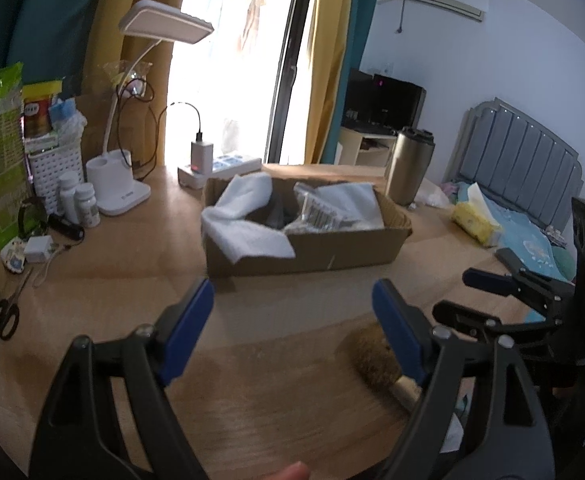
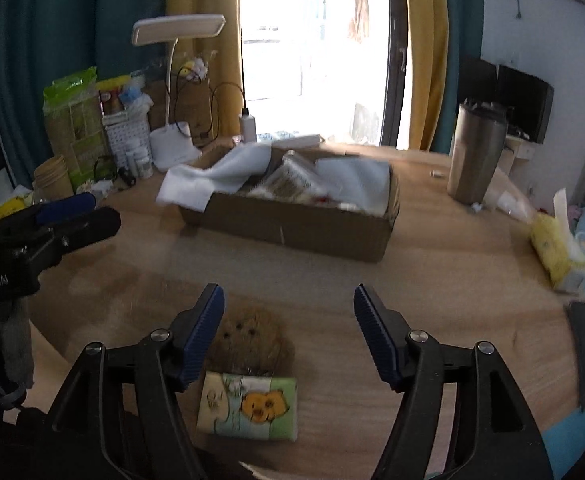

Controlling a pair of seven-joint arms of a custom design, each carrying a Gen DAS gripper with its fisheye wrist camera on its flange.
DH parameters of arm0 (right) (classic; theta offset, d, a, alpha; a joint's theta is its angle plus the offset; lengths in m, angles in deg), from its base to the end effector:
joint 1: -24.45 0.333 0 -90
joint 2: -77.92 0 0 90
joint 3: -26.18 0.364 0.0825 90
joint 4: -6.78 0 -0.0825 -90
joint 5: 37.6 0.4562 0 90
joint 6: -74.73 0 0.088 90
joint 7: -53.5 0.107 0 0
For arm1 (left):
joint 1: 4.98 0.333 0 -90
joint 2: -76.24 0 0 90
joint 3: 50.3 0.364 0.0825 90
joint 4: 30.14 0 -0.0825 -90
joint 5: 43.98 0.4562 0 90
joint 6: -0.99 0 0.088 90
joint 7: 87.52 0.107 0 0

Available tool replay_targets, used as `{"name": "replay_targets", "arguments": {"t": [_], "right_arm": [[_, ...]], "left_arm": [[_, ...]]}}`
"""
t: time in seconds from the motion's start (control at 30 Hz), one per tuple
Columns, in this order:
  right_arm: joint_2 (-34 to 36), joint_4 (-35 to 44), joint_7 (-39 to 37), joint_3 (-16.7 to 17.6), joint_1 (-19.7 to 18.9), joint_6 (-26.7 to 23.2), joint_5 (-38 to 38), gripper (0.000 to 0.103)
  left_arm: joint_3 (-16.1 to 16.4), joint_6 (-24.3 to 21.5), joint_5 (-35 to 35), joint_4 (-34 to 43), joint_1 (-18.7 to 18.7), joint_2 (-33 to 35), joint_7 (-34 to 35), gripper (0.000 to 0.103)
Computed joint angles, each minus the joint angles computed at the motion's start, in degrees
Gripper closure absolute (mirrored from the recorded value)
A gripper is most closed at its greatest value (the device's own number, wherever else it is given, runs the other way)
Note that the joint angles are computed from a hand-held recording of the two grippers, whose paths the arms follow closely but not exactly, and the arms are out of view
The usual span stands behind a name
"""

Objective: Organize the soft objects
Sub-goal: 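Move both open tools back toward the plush toy and tissue pack on the table, then grasp the brown plush toy with the left tool while the right grasps the cartoon tissue pack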

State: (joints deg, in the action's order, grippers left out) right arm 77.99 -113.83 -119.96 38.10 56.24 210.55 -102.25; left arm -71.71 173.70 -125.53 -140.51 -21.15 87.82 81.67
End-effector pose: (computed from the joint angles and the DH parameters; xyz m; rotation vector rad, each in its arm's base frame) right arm 0.4652 0.4303 0.4604 -1.5579 1.8470 -0.8928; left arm 0.5978 -0.3507 0.4524 -1.1402 2.2650 -1.3786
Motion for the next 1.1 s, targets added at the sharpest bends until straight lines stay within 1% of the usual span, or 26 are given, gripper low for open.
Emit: {"name": "replay_targets", "arguments": {"t": [0.1,0.23,0.3,0.47,0.63,0.73,0.83,0.9,1.1], "right_arm": [[0.3,-0.55,-0.04,0.15,0.23,0.64,0.93,0.03],[1.11,-0.81,-0.8,0.18,0.64,1.3,1.98,0.03],[1.39,-1.15,-0.9,0.04,0.76,2.65,2.38,0.03],[2.64,-1.0,-2.59,-0.28,1.26,4.44,3.83,0.03],[3.49,-1.37,-5.83,-0.74,1.37,6.9,6.52,0.03],[3.98,-1.31,-7.08,-0.85,1.7,6.61,7.3,0.03],[3.55,-2.07,-6.12,-1.14,1.77,7.37,6.95,0.031],[3.0,-2.7,-5.91,-1.17,1.68,7.46,6.79,0.035],[0.73,-5.38,-3.51,-1.03,0.76,7.69,5.6,0.035]], "left_arm": [[0.1,0.61,0.85,-1.01,-0.25,-0.18,-0.88,0.02],[0.32,1.01,4.86,-2.62,-0.55,-0.34,-5.26,0.02],[0.12,1.34,6.39,-3.32,-0.49,-0.45,-6.98,0.02],[-0.49,1.92,9.26,-4.28,-0.01,-0.4,-9.88,0.02],[-0.54,1.73,14.81,-5.48,-0.01,-0.33,-14.91,0.02],[-1.19,1.52,16.85,-5.85,0.35,-0.4,-16.33,0.02],[-1.78,1.47,18.32,-5.89,0.35,-0.33,-16.84,0.02],[-1.68,1.3,20.48,-5.95,-0.04,-0.2,-18.47,0.02],[-1.56,0.72,28.26,-5.15,-1.4,1.11,-24.76,0.02]]}}
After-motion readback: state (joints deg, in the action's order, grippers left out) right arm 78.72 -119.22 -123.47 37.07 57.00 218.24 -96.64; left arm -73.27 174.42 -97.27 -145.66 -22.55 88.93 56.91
